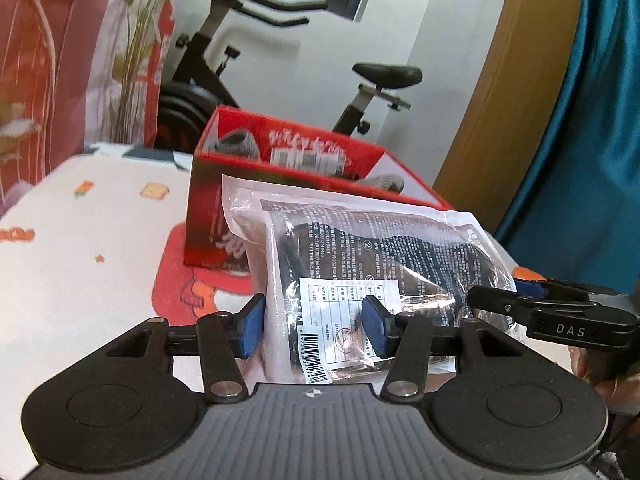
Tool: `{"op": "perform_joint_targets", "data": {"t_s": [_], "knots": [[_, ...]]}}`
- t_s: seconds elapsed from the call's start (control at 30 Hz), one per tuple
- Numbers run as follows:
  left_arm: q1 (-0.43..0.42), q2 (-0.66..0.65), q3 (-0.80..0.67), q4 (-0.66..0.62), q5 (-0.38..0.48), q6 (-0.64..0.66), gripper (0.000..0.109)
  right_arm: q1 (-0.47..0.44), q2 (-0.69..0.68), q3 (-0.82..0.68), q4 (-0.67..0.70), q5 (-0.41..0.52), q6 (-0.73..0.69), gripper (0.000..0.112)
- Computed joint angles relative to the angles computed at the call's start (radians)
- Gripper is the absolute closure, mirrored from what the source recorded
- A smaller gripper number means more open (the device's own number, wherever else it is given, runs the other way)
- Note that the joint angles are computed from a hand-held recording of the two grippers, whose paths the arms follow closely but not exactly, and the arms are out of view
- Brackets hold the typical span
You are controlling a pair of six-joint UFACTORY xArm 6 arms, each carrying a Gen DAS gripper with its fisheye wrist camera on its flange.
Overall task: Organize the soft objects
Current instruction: 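Lift the plastic bag with the left gripper and carry it over the red box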
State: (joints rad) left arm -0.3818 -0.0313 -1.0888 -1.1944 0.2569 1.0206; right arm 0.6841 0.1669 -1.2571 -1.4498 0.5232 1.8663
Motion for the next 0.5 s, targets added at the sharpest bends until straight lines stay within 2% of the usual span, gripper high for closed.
{"op": "perform_joint_targets", "data": {"t_s": [0.33, 0.5], "knots": [[-0.006, 0.029, -0.113, -0.105, -0.021, 0.122, 0.055, -0.025, -0.022, -0.067, -0.042, 0.011, -0.034, 0.064], [-0.012, 0.114, -0.264, -0.029, -0.046, 0.078, 0.055, -0.082, 0.016, -0.177, -0.019, -0.026, -0.1, 0.064]]}}
